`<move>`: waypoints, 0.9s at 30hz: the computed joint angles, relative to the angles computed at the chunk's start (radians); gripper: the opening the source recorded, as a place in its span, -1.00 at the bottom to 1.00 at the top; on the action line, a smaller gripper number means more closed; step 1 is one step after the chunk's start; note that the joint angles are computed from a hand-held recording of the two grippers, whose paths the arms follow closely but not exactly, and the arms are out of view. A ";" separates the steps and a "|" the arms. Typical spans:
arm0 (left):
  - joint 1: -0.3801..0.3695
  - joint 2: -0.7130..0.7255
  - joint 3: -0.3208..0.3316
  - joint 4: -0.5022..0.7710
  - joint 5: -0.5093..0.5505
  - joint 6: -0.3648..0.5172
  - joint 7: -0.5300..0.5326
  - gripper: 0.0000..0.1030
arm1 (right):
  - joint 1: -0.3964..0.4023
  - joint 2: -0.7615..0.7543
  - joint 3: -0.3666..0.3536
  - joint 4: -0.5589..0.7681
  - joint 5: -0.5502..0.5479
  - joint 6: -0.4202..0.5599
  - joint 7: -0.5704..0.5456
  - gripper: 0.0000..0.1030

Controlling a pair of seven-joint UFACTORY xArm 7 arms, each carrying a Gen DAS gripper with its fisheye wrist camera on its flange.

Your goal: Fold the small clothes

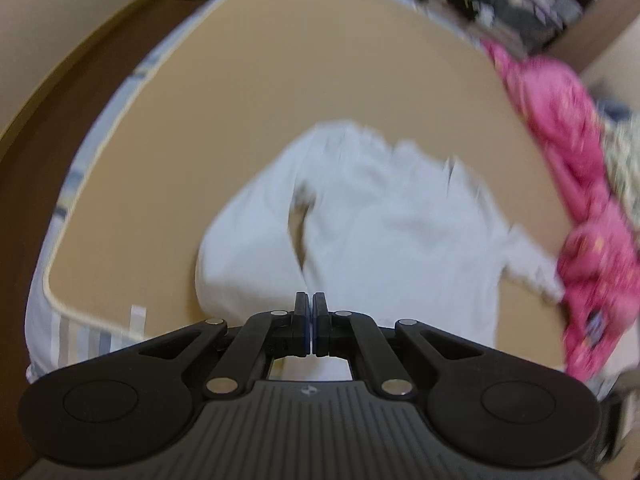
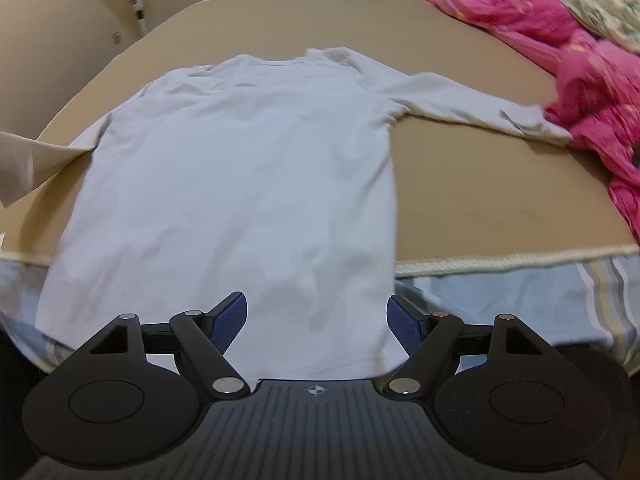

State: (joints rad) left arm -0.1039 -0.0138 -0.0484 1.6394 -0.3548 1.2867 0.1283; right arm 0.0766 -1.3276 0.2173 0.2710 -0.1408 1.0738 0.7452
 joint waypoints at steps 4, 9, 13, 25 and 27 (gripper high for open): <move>0.013 0.181 -0.003 0.307 -0.003 0.079 -0.127 -1.00 | -0.018 -0.044 -0.025 -0.020 0.010 0.023 0.016 0.53; 0.021 0.352 -0.024 0.609 0.044 0.160 -0.215 -1.00 | -0.048 -0.066 -0.045 -0.041 0.013 0.042 0.025 0.53; -0.010 0.262 -0.049 0.424 0.091 0.031 -0.118 -0.51 | -0.072 -0.043 -0.069 -0.050 0.013 0.029 0.018 0.53; -0.120 0.165 -0.075 -0.111 0.159 -0.076 -0.100 0.82 | -0.066 0.063 -0.072 -0.040 0.024 -0.018 -0.024 0.53; -0.122 0.171 -0.072 -0.135 0.141 -0.087 -0.141 0.82 | -0.065 0.068 -0.075 -0.042 0.027 -0.018 -0.025 0.53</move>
